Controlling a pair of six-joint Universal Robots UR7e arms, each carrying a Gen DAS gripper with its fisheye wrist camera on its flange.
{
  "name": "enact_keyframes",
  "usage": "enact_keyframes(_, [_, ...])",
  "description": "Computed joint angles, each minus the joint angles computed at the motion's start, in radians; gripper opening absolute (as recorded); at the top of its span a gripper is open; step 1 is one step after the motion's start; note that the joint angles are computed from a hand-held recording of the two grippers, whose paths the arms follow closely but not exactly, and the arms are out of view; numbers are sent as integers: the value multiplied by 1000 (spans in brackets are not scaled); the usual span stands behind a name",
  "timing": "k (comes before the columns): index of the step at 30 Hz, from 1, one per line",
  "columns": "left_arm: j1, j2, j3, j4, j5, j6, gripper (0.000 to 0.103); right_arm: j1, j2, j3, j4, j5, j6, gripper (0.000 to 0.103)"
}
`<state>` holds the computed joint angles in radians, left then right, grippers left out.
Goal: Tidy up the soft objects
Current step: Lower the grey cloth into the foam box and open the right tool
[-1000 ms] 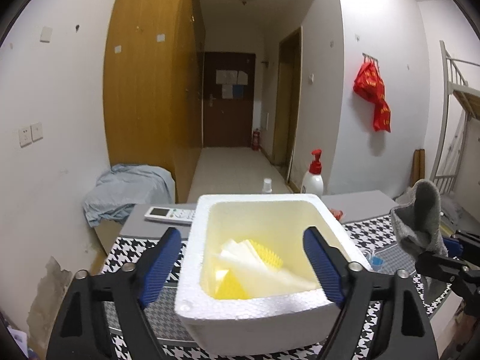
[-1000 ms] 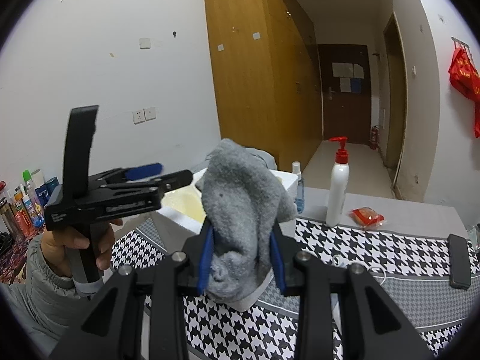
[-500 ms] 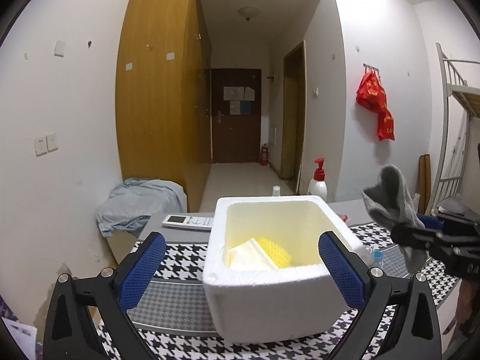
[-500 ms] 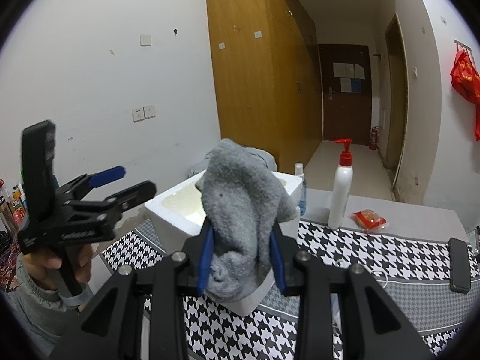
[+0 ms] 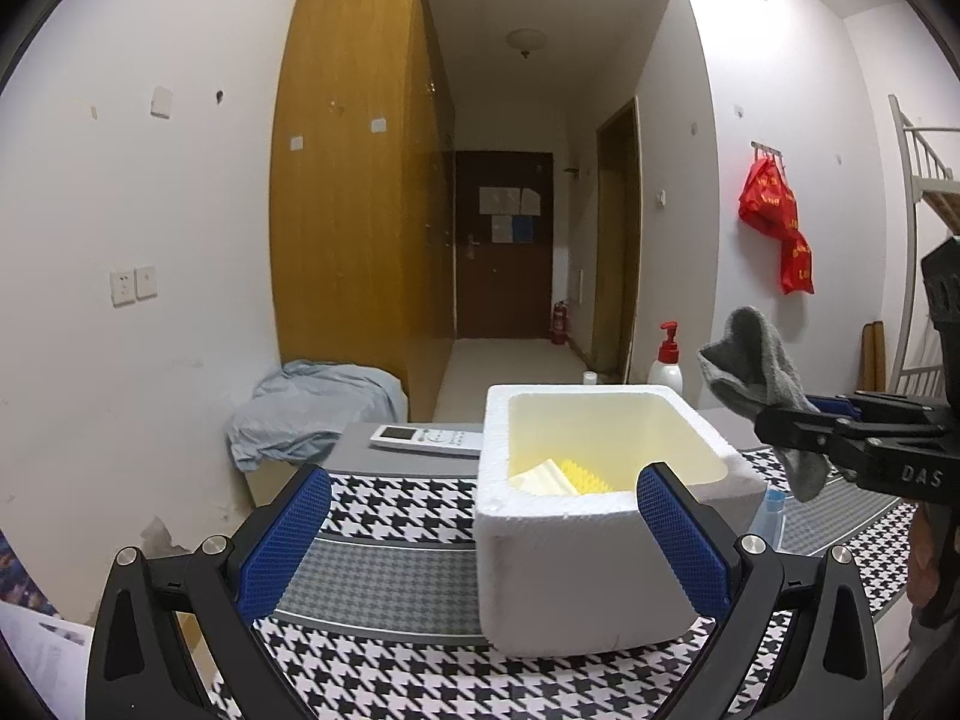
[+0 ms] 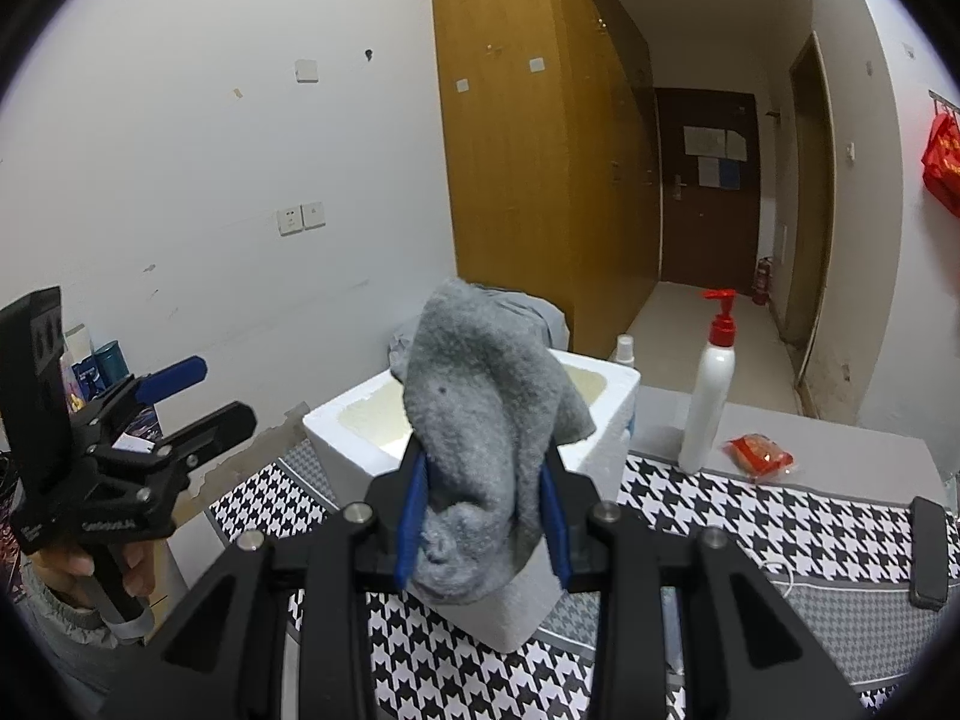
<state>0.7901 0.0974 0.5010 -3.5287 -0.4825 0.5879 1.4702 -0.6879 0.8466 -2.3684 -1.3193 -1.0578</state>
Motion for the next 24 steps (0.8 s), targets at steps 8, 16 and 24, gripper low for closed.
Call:
enact_keyframes(8, [-1, -40, 82, -108, 16, 32, 102, 20, 40, -55, 32, -24, -2, 39])
enact_keyframes(16, [4, -85, 188, -138, 19, -12, 102, 42, 92, -128, 76, -59, 11, 39])
enact_keyframes(24, [4, -103, 235, -178, 19, -10, 102, 56, 140, -195, 98, -91, 35, 39])
